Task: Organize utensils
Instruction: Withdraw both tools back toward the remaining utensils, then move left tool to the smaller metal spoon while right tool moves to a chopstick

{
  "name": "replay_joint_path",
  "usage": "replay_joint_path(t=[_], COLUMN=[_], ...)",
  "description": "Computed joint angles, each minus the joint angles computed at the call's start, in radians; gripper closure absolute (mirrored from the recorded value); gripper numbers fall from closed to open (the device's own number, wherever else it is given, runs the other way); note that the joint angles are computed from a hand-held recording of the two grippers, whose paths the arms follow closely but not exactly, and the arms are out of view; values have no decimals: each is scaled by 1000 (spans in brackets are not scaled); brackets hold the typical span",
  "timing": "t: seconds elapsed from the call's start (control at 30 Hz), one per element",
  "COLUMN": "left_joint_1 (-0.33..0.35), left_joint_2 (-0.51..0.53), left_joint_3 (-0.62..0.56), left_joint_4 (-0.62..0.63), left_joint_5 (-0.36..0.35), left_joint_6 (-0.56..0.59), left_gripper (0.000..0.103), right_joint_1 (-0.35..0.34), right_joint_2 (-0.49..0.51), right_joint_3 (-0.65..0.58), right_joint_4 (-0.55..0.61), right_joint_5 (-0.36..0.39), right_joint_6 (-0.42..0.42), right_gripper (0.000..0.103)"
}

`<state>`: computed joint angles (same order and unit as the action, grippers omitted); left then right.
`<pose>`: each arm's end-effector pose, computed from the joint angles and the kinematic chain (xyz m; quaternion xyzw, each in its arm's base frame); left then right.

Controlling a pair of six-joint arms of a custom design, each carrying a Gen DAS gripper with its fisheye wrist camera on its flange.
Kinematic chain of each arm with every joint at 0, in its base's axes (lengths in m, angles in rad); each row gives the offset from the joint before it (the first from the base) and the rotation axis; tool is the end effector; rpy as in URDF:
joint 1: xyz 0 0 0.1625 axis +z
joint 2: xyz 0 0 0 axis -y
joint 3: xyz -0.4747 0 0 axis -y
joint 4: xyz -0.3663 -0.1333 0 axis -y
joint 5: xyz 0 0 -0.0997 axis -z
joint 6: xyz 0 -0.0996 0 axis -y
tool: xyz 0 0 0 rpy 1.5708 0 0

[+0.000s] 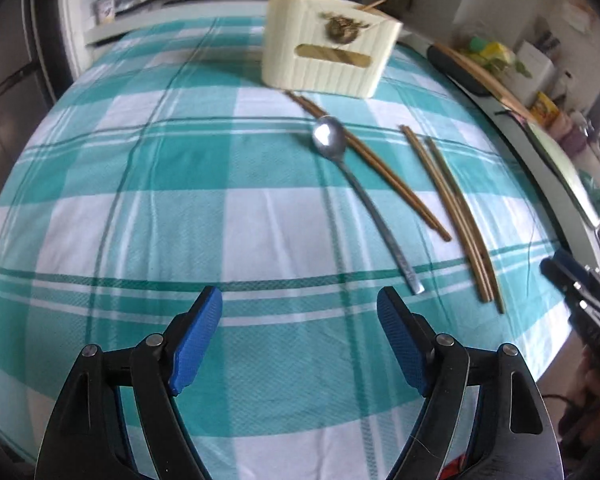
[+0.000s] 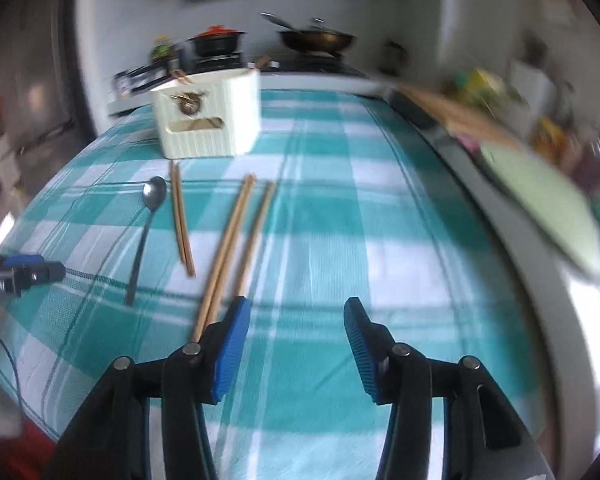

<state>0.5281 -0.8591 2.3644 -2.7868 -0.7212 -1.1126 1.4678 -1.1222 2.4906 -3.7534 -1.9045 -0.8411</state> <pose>-0.2500 -0.3868 0.0650 0.0279 0.9031 -0.2971 0.3088 0.0573 -0.4245 0.2393 0.2653 -0.8683 0.2784 0.3134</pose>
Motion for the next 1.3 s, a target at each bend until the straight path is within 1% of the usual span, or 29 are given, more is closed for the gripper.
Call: replay_joint_path(t=[0.07, 0.2, 0.5, 0.87, 1.2, 1.3], left_joint_1=[-8, -9, -8, -7, 2, 10], left_joint_2=[12, 19, 7, 17, 19, 25], left_joint_3=[-5, 1, 8, 6, 12, 11], left_joint_4=[-9, -31, 20, 28, 30, 8], left_joint_5=[13, 9, 15, 15, 13, 12], left_joint_6=[0, -10, -66, -70, -92, -86], left_gripper=[21, 21, 21, 21, 21, 20], right_joint_1=[0, 21, 52, 62, 60, 53], right_joint_2=[4, 21, 64, 97, 107, 107], right_joint_3=[-1, 9, 0, -2, -1, 2], right_joint_4=[3, -53, -110, -198, -210, -206], right_joint_5=[-14, -38, -71, -118, -121, -114], right_joint_6=[0, -25, -51, -108, -115, -109], right_gripper=[53, 53, 53, 53, 53, 53])
